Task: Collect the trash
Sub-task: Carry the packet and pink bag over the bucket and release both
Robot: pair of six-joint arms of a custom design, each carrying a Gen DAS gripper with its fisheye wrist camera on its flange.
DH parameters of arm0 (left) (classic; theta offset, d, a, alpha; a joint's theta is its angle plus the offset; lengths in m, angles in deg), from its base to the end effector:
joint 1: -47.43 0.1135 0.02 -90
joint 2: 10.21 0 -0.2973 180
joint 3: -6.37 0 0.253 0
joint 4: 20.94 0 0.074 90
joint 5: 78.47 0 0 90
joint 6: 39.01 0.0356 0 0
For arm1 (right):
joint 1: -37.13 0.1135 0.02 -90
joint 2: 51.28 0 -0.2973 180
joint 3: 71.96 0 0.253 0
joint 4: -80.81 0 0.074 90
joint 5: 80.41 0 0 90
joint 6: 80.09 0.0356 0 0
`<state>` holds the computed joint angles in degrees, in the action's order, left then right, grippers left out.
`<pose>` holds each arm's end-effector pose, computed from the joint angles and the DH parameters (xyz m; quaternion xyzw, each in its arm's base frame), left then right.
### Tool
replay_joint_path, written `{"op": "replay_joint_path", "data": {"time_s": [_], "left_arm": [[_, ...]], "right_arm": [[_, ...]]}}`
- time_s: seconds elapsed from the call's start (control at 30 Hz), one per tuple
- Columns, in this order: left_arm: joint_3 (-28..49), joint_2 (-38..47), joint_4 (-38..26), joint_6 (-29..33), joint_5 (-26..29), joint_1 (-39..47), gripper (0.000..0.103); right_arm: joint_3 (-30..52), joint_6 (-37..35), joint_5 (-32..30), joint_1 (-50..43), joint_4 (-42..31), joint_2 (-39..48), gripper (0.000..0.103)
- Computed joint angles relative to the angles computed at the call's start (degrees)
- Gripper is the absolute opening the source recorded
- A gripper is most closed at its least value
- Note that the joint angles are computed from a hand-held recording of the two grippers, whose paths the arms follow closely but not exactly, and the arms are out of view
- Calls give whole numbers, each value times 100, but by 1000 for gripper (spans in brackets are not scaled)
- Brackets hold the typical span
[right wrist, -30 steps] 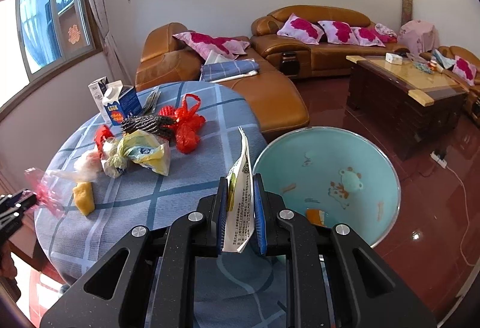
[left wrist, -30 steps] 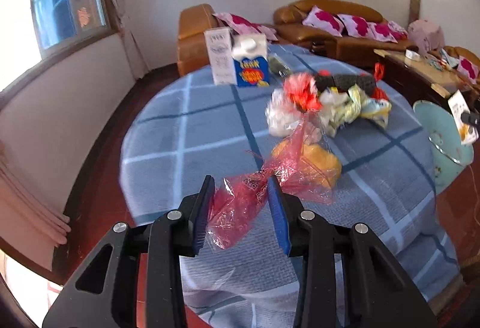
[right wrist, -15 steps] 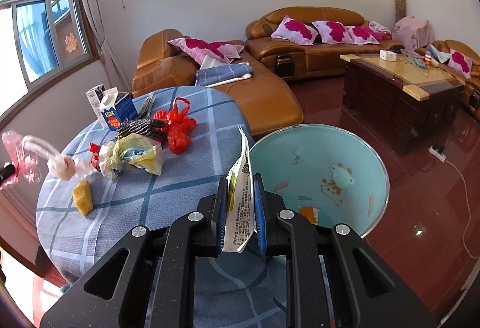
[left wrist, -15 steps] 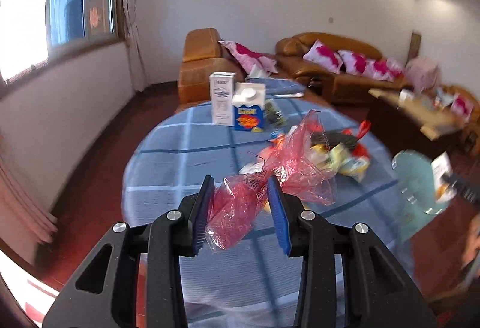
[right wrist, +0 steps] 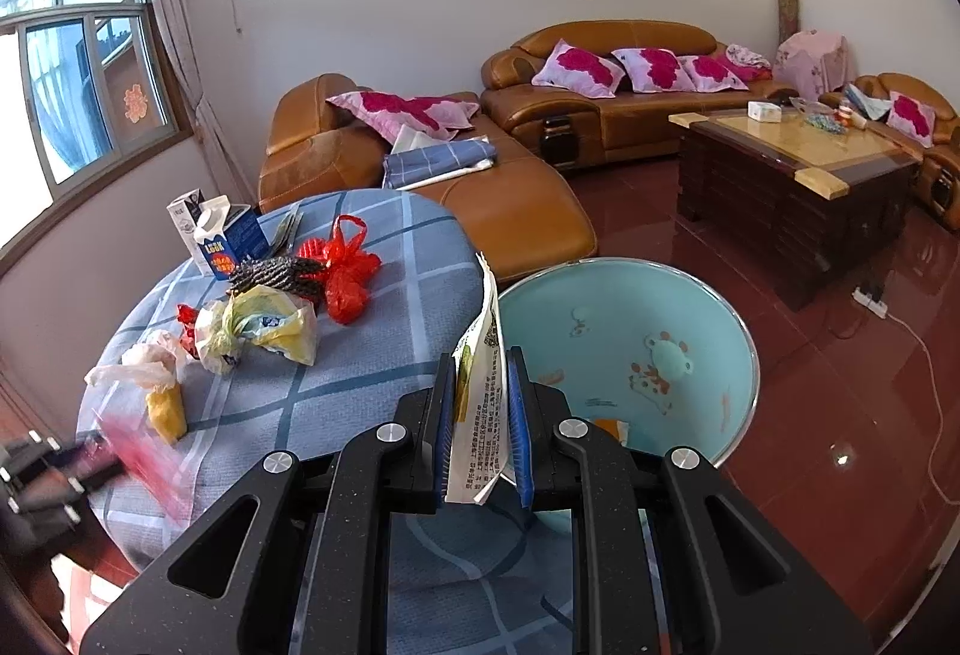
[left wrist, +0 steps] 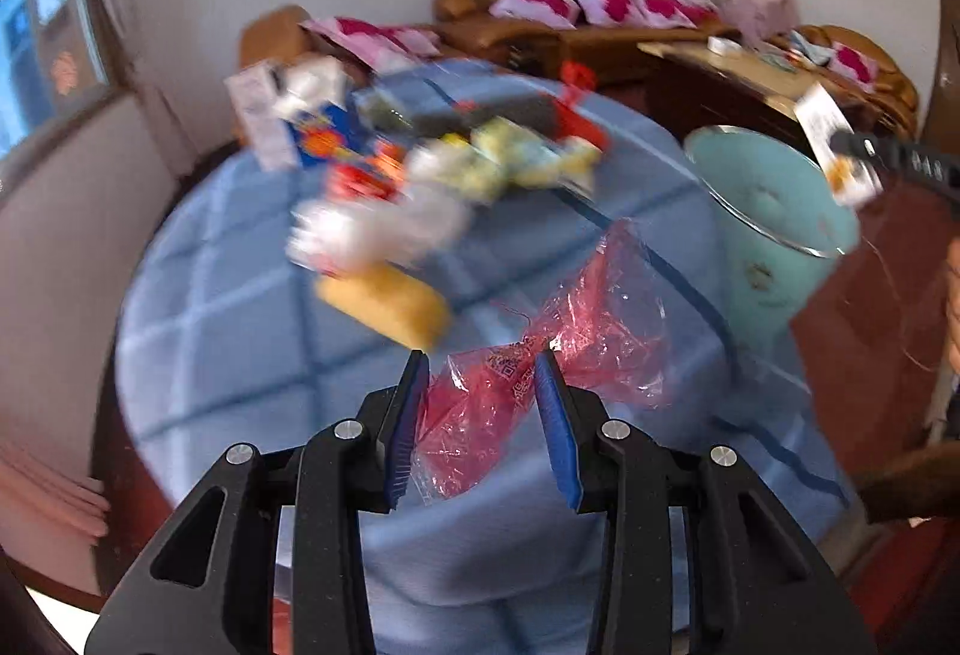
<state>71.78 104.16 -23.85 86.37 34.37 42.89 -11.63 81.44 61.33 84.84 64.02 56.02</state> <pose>0.3725 -0.0434 0.1095 0.3770 0.8487 -0.0953 0.3584 0.2384 0.2205 0.1263 0.2778 0.8370 -0.0387 0.4699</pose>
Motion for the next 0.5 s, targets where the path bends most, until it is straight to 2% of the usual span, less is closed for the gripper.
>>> {"op": "replay_joint_path", "data": {"time_s": [0.13,0.2,0.5], "left_arm": [[-202,-97,-1,16,108,-274,37],[-375,-233,256,9,52,-410,37],[83,-482,197,-887,-119,-851,37]], "right_arm": [[-21,78,57,1,-64,-28,17],[-40,165,94,15,-139,-40,17],[-187,871,505,-10,-1000,-274,17]]}}
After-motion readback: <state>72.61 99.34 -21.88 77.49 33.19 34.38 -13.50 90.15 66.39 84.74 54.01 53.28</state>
